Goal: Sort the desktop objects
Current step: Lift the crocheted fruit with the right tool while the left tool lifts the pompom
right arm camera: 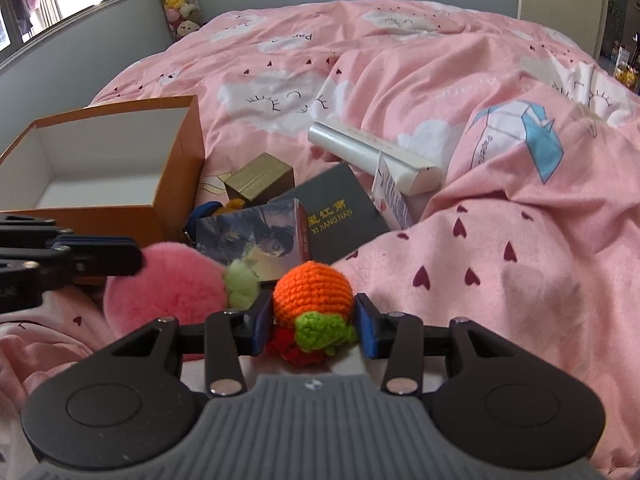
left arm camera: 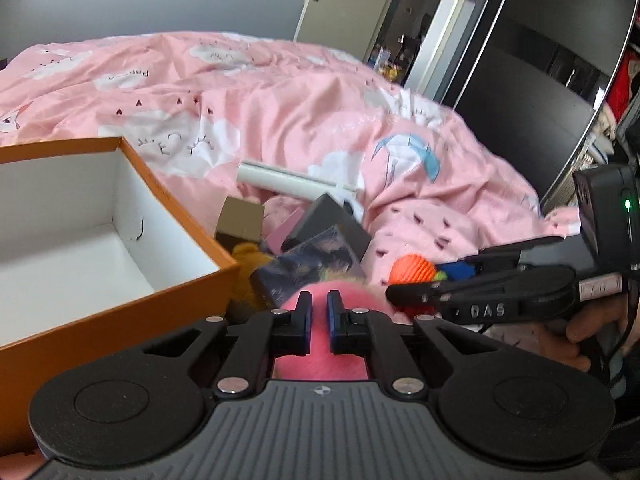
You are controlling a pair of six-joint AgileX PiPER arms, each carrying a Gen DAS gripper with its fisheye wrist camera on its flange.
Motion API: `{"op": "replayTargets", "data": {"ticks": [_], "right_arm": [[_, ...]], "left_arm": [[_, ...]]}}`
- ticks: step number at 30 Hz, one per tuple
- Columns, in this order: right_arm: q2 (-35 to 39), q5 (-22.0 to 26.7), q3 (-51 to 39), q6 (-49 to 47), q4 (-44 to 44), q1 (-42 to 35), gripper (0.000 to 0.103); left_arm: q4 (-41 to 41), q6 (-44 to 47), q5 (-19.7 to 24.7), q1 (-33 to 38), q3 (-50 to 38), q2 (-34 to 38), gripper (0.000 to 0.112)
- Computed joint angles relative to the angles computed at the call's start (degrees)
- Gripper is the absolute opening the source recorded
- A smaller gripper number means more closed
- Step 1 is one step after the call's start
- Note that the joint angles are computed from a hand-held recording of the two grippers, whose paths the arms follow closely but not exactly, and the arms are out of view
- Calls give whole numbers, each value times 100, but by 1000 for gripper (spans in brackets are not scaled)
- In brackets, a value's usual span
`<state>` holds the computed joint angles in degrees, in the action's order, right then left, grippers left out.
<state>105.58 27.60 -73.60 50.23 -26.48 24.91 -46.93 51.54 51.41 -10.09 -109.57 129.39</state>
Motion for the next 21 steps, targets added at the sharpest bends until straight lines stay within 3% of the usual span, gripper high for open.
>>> {"op": "replayTargets", "data": {"ticks": [2, 3, 5, 6, 7, 18, 21], "right_arm": [[28, -29, -1, -64, 84, -28, 47], [33, -25, -2, -71, 85, -25, 47], [38, 9, -8, -47, -5, 18, 46], [36, 33, -17, -29, -63, 44, 45], [28, 48, -20, -1, -116, 63, 45], [-248, -10, 155, 262, -391, 10, 45], [-257, -44, 197, 275, -366, -4, 45]], "left_arm": [[65, -51, 115, -3, -78, 69, 9], [61, -6, 146, -14, -78, 89, 16], [49, 152, 104, -64, 7, 72, 41], [72, 227, 34, -106, 84, 49, 61], [110, 270, -24, -148, 143, 34, 64], [1150, -293, 192, -646, -699, 671, 61], [1471, -584, 544, -746, -1122, 954, 61]]}}
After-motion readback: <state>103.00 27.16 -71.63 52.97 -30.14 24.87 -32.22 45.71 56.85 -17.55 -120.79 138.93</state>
